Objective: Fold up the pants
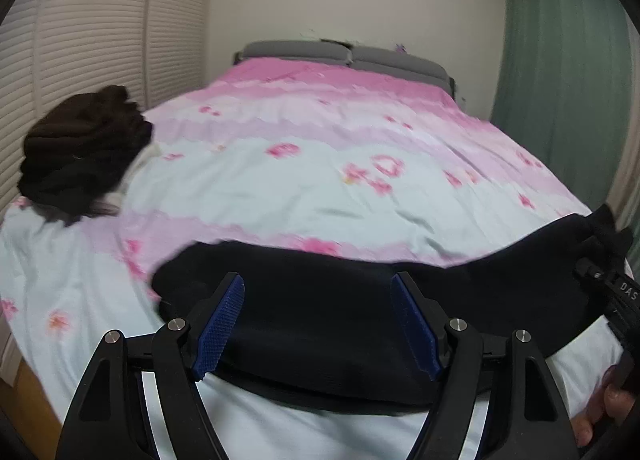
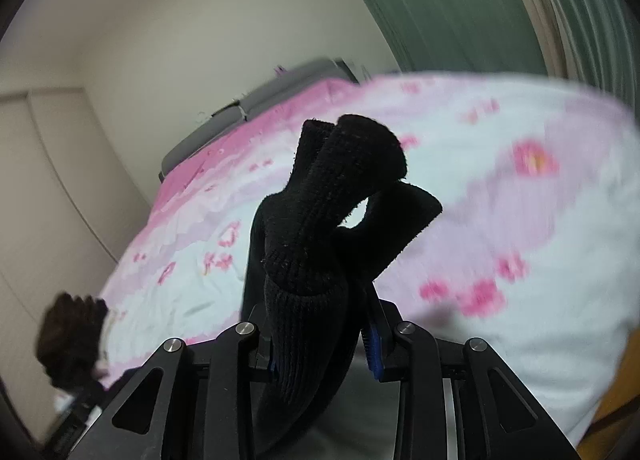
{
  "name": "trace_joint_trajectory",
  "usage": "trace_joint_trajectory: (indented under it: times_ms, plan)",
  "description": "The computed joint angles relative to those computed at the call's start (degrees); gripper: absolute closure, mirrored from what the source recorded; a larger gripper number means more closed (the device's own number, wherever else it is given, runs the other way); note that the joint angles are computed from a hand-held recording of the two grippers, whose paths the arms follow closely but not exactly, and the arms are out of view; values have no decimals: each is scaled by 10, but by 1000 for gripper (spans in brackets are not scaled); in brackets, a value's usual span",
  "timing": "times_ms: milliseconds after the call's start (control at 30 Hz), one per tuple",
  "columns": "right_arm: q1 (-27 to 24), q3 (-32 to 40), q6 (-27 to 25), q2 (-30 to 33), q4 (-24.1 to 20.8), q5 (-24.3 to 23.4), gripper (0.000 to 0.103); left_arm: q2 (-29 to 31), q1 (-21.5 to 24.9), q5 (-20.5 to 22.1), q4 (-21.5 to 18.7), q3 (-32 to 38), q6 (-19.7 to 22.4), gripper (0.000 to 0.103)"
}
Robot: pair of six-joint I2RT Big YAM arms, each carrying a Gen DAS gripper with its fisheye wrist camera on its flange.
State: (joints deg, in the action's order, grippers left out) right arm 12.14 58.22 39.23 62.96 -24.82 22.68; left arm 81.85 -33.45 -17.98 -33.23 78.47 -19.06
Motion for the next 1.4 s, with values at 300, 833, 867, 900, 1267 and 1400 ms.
trace_joint_trajectory:
  times_ms: [300,833,867,900,1267,1400]
  plan:
    - [156,127,-140,102,-38,192,70,-78,84,-7,7,-42,31,20]
    - [296,343,-309,371,-198,216,72,-134,262,30,-19,-111,26,19]
    - [299,341,-308,374,-202,216,72,-132,267,34,-20,-111,25,19]
    - [298,338,-309,375,-201,214,72,-131,269,36,-20,-112,24,19]
    - [291,298,-321,322,-170,174,45,-124,237,44,-25,-98,40,19]
    - [292,249,-312,266,-130,151,39,-133,222,42,-29,-90,41,19]
